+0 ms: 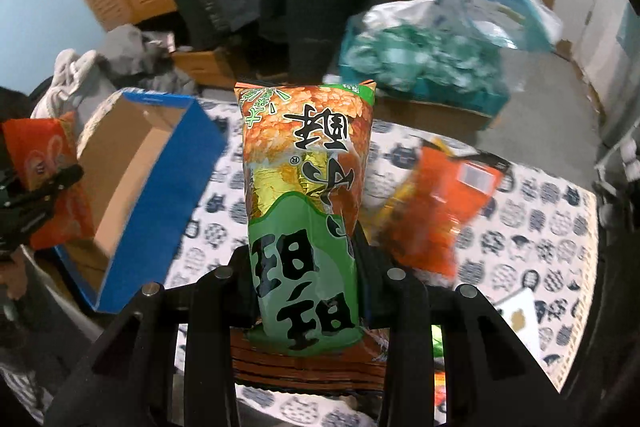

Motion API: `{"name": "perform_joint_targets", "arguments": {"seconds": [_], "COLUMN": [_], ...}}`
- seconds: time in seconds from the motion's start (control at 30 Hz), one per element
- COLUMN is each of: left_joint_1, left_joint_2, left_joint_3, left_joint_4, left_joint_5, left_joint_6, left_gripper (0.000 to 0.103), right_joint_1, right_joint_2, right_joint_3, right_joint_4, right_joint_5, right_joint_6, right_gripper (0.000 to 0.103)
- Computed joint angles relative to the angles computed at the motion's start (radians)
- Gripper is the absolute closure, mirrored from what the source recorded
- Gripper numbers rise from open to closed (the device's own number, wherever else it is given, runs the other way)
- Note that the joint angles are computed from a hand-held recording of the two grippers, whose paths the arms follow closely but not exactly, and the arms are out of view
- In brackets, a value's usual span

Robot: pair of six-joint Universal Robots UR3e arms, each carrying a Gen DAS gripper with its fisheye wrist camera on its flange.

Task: Organize snacks
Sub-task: 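Carry the orange bag with the left tool into the box and release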

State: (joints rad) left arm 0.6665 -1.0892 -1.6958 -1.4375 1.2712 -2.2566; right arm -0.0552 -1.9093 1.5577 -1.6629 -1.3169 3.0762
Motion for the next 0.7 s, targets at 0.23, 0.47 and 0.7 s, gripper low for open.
{"name": "perform_joint_targets", "arguments": {"seconds": [0.23, 0.47, 0.7], "left_joint_1": [0.020, 0.008, -0.034], "left_joint_2": [-0.128, -0.206, -0.306], "left_joint_3": [-0.080, -0.147, -0.157], "left_joint_4": [0.138, 0.218, 0.275], "left_joint_5": [0.126, 0.216, 0.307], "left_joint_6": [-0.039, -0.044, -0.074], "left_gripper": [0.075, 0.074, 0.073], "right_joint_1": [0.145, 0.232, 0.283], "right_joint_2": [0.168, 0.276, 0.351], "right_joint_3": [-0.094, -0.169, -0.224], "right_joint_4": [-0.070, -0.099, -0.101], "right_joint_5": [-0.028, -0.041, -0.060], "right_joint_6": [0.085, 0.129, 0.150], "right_gripper": [0.068, 0.068, 0.068]}}
